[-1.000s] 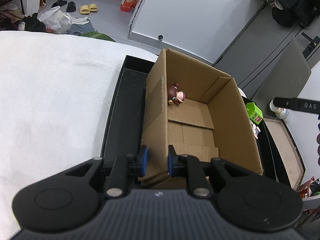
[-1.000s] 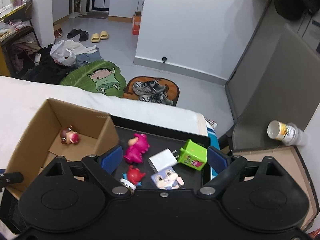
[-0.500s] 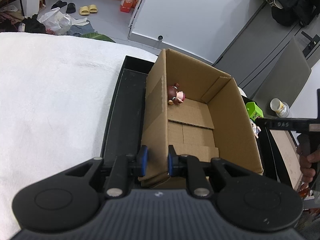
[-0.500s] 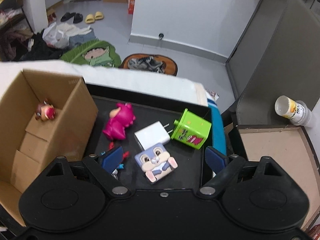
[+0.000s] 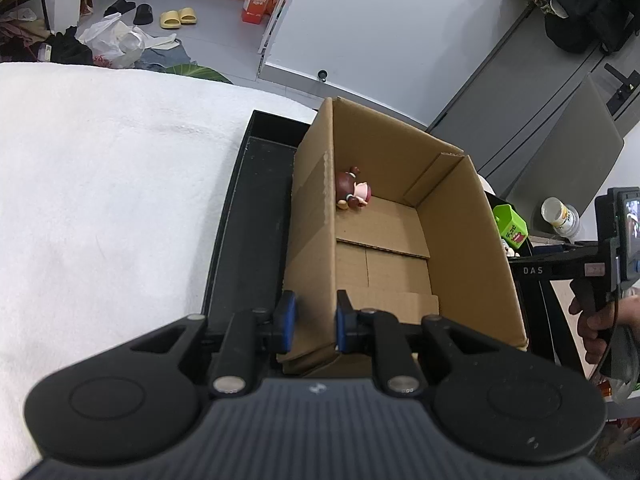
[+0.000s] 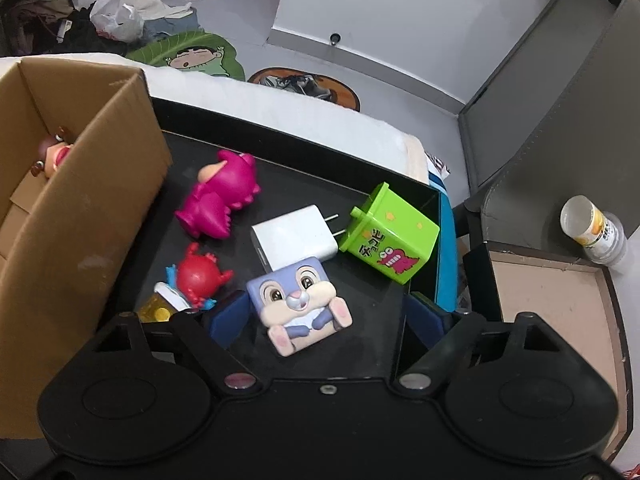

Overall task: Organize rigid objects
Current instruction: 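Move the right tool back and grasp the white bunny cube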

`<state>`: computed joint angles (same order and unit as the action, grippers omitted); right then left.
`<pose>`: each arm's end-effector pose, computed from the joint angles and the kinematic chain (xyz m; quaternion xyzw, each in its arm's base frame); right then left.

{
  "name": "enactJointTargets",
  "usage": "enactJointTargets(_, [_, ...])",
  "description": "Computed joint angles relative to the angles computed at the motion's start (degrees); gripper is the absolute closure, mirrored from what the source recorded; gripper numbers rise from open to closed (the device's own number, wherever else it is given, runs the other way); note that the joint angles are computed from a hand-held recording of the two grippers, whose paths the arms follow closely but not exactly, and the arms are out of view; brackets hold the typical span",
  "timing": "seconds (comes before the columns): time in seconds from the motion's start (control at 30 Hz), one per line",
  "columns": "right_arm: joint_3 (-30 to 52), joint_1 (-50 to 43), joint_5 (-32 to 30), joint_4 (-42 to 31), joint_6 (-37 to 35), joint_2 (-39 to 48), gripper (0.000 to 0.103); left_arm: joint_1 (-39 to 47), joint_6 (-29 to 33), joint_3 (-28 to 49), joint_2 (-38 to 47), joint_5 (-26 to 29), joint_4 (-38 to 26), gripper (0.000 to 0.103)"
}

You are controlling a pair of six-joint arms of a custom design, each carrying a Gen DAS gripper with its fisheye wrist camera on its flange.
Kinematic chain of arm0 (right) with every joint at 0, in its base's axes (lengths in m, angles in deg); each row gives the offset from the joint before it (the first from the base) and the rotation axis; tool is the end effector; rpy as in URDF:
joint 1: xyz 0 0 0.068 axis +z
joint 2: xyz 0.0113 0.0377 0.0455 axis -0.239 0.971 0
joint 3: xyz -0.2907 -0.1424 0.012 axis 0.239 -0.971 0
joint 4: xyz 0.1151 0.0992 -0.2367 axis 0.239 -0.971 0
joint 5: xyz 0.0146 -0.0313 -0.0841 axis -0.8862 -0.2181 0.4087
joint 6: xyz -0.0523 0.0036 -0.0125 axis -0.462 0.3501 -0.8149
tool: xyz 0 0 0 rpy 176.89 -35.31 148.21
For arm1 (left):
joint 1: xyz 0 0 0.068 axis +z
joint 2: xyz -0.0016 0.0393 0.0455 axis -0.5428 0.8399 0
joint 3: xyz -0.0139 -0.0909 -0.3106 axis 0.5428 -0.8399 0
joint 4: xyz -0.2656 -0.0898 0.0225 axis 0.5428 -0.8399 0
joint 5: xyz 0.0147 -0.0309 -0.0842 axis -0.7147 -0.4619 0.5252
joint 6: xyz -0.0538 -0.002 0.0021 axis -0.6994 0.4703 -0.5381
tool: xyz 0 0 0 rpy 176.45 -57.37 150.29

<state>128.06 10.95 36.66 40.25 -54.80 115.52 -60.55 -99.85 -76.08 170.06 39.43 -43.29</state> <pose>0.3685 0.1634 0.0964 -0.3004 0.9176 -0.0600 0.2533 0.1663 -0.0795 0.0875 -0.2192 0.9130 -0.1369 0.3157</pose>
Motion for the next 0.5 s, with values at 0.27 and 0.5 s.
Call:
enactJointTargets(0.27, [2.38, 1.4, 3.12, -0.11, 0.65, 2.63, 0.024, -0.22, -0.17, 0.2, 0.29, -0.16, -0.06, 0.086])
enactJointTargets(0.5, [3.47, 1.16, 0.69, -1.61, 4.58, 3.58, 0.054, 0.62, -0.13, -0.21, 0.11, 0.65, 0.53, 0.086])
